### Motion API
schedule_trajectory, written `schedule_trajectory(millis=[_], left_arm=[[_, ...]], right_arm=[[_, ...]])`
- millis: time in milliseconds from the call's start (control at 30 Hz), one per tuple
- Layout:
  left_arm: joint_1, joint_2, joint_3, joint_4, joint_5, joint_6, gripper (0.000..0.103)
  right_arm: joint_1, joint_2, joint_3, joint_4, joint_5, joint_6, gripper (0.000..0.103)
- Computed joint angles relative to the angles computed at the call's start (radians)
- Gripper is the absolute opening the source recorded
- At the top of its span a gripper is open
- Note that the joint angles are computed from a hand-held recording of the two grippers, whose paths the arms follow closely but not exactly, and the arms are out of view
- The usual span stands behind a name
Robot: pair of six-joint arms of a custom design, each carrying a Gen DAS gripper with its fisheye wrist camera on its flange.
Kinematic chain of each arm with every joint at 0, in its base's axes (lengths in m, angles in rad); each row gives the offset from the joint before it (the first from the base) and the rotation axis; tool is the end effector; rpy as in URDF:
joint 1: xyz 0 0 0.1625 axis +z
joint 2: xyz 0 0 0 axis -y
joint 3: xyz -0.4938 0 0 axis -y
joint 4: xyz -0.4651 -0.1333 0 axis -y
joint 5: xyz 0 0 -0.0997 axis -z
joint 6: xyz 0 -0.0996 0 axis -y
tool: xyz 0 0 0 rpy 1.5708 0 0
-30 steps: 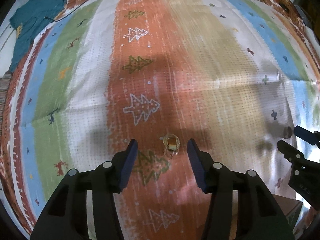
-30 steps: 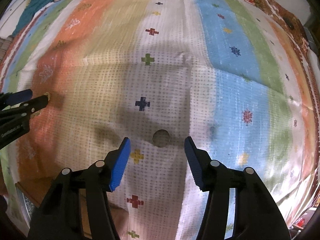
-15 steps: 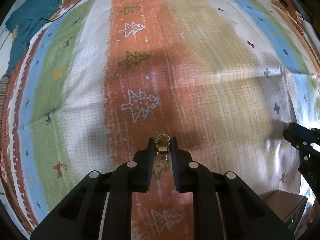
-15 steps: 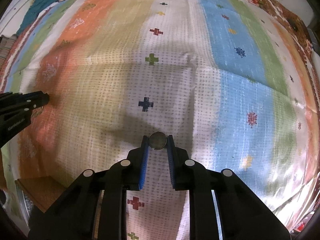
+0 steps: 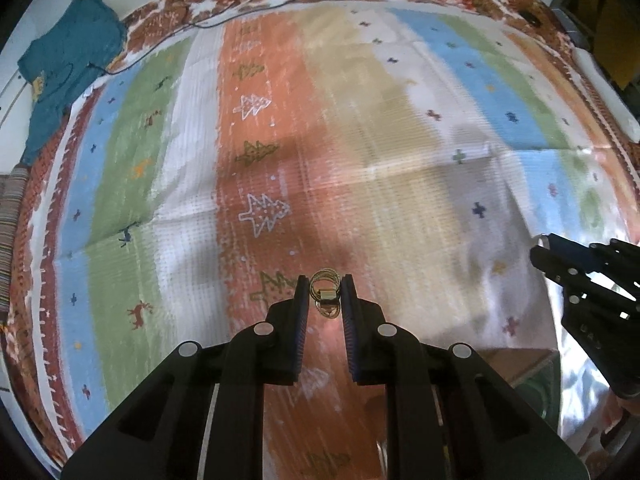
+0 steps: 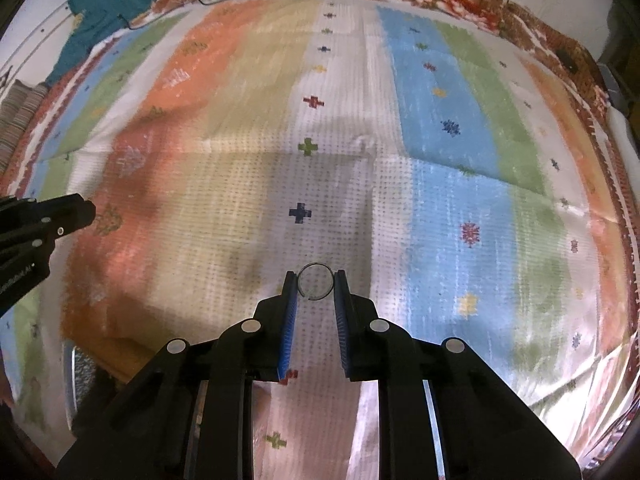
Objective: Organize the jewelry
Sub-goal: 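Carry the gold charm and silver ring over the silver tin with both tools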
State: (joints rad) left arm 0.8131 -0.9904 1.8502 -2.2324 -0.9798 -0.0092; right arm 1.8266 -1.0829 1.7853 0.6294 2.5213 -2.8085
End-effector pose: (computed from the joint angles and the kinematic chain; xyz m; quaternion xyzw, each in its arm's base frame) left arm -0.3135 -0.6061 0.1223 0.3748 0.8755 -0.0206 0.3042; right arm 0.1779 -0.4737 0.2184 -0.0886 -0.8801 0.2333 0.4040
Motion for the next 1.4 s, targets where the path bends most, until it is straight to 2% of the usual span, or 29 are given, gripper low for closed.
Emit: schedule_trajectory(millis=[567, 833, 1400], left_arm=[[-0.073, -0.136, 0.103, -0.053, -0.094, 0.006, 0.016], [-0.095, -0.177, 0.141, -0.075, -0.116, 0.017, 0.016], [-0.124, -0.257, 0.204, -0.092, -0.139, 0.018, 0.016]], right_arm=[[0.095, -0.006, 0.015, -0.019, 0.018, -0.001, 0.019], [0.141, -0.028, 0.041, -0.05, 0.043, -0.011, 0.019], [0.205, -0.036, 0.076, -0.063, 0.041, -0.014, 0.019]])
